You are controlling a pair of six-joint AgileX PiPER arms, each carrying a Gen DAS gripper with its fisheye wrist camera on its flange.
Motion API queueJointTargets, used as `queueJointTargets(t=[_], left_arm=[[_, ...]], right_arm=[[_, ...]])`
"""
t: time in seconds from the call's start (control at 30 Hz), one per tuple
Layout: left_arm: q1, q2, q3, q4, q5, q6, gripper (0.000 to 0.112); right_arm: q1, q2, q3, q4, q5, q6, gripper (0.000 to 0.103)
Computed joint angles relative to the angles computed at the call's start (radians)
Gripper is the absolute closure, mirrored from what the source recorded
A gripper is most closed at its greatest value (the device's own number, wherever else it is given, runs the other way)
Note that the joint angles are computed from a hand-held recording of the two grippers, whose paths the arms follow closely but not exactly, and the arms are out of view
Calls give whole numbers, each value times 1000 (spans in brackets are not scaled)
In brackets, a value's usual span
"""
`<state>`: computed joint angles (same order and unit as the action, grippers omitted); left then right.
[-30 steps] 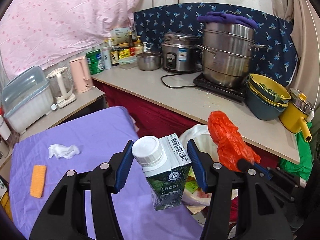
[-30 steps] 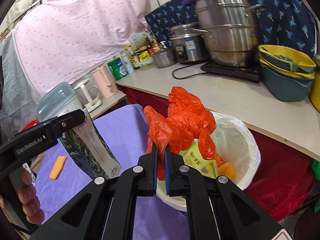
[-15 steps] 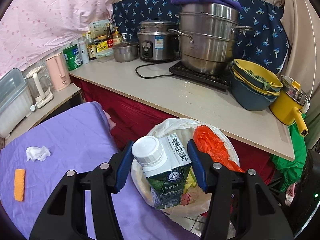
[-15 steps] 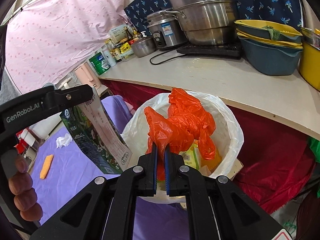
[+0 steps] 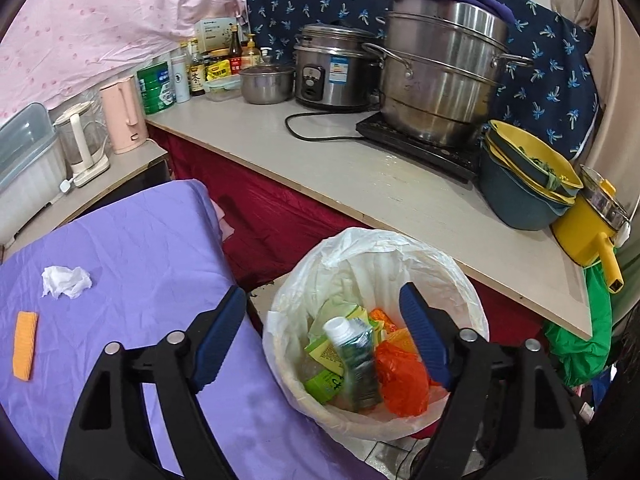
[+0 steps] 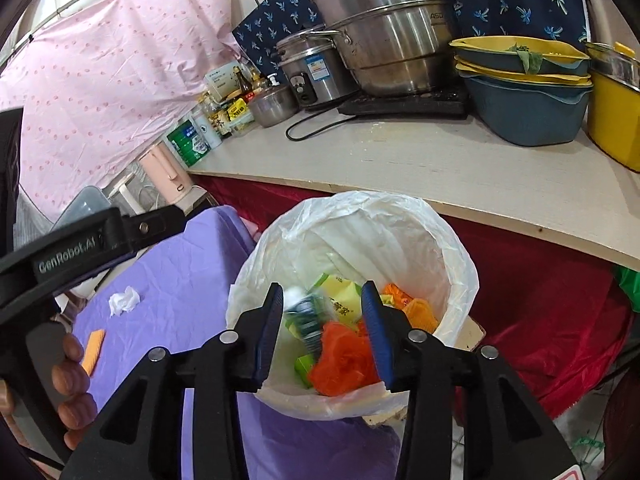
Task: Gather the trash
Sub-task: 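Carry the milk carton and red bag over the bin and open both tools, then move both open tools back over the table toward the foam net and tissue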
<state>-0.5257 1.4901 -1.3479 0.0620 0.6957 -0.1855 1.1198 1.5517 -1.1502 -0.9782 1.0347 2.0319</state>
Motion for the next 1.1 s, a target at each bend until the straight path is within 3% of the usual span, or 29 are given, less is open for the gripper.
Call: queueJointTargets(t=[0.4, 0.53, 1.1], left_arm=[[55, -68, 59, 37, -12, -5, 33], [85, -91, 83, 35, -21, -2, 32], [326, -174, 151, -136, -19, 193, 31]], right_arm=[[4, 43, -92, 4, 13, -71, 63], [11, 65, -131, 5, 26, -92, 58], [28, 233, -399, 46, 38, -257, 57]])
